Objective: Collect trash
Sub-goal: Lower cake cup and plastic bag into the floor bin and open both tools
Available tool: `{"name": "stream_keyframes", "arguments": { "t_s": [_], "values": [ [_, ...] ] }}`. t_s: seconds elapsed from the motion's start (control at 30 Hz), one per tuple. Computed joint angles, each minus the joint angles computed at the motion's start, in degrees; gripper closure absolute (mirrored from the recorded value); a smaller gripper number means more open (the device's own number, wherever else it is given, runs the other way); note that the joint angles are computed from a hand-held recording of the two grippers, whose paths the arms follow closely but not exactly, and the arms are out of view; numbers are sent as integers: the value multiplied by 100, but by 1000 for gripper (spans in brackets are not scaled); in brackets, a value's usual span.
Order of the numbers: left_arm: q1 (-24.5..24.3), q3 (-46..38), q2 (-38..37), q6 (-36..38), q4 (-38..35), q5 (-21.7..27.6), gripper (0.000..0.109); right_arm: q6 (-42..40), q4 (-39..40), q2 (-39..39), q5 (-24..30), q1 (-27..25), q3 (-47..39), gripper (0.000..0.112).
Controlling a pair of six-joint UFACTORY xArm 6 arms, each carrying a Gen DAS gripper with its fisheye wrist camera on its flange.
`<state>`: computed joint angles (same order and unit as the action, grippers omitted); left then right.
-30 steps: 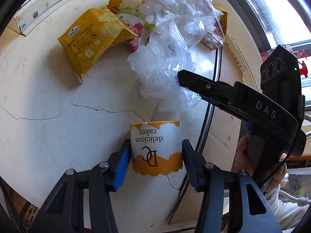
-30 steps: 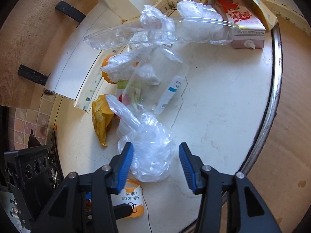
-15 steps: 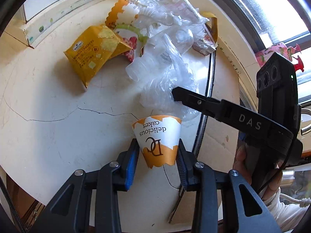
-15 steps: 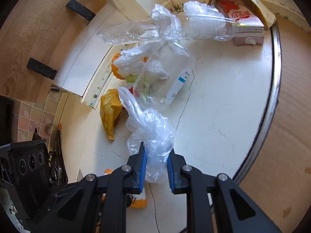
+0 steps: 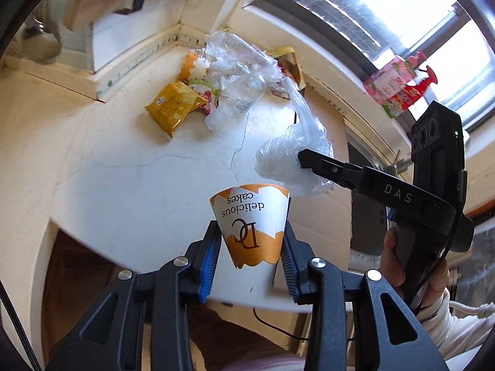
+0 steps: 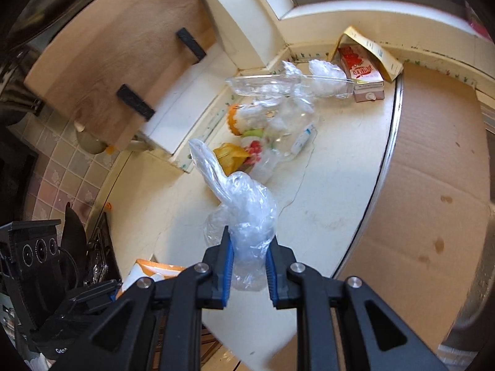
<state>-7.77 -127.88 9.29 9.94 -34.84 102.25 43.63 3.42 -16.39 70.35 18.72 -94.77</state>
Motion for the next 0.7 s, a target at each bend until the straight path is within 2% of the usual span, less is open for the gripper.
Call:
{"name": "stream_keyframes", "arguments": {
  "t_s": [0.17, 0.4, 0.57, 0.7],
  "values": [
    [845, 1277, -1237, 1048, -199, 170, 73, 1290, -1188, -93, 398, 1368, -256, 94],
    [2507, 2678, -2374, 2536, -345, 1032, 73, 2841, -2465, 142, 1061, 3358, -386, 94],
    [3085, 3719, -2805, 3204, 171, 1308, 73, 3599, -2177, 226, 1102, 3949, 59, 94],
    [3234, 4753, -3087, 3574, 613, 1069, 72, 3869, -1671, 78, 757, 4027, 936, 94]
  ]
}}
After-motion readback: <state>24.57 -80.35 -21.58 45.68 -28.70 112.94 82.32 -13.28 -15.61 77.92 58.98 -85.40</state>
